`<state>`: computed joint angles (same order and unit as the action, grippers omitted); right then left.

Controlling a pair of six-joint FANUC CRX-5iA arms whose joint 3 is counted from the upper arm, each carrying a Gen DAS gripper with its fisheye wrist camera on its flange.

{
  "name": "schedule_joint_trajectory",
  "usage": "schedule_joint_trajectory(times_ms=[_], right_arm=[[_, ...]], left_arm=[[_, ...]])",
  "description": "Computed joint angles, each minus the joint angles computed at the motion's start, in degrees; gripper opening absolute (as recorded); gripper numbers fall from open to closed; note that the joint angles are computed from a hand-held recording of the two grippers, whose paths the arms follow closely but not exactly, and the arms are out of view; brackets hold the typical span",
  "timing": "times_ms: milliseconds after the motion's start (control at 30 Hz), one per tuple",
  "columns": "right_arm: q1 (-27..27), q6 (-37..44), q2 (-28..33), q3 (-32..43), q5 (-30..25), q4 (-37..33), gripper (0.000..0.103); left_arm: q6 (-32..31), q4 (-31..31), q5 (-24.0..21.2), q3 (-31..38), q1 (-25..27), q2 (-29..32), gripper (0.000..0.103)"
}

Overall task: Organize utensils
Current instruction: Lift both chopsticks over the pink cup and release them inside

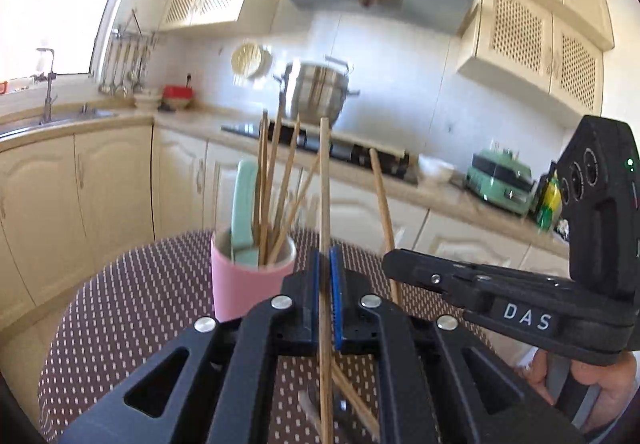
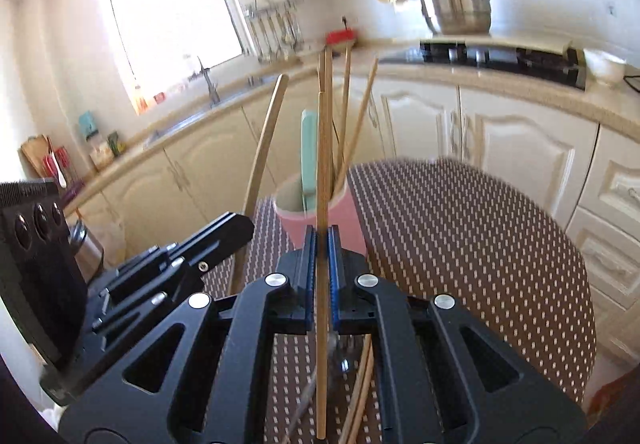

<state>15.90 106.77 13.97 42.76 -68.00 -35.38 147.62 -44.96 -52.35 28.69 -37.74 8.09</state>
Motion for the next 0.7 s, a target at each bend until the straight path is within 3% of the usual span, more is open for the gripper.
schedule_joint_trajectory(times_ms=[233,533,700], right_arm=[[1.4,0.5,1.1,2.1,7.4,-0.8,0.006],[3.2,3.6,2.9,4.0,19.0,-3.2,0.006],[4.5,4.5,4.6,5.4,23.0,-4.1,0.006]], left_arm=[[1.0,-4.4,4.8,1.4,1.4,0.7,0.005],[15.0,-23.0,8.3,1.1,-0.1,0.4,0.005],[18.0,-26.3,9.5,2.8,1.5,1.8,0.005]])
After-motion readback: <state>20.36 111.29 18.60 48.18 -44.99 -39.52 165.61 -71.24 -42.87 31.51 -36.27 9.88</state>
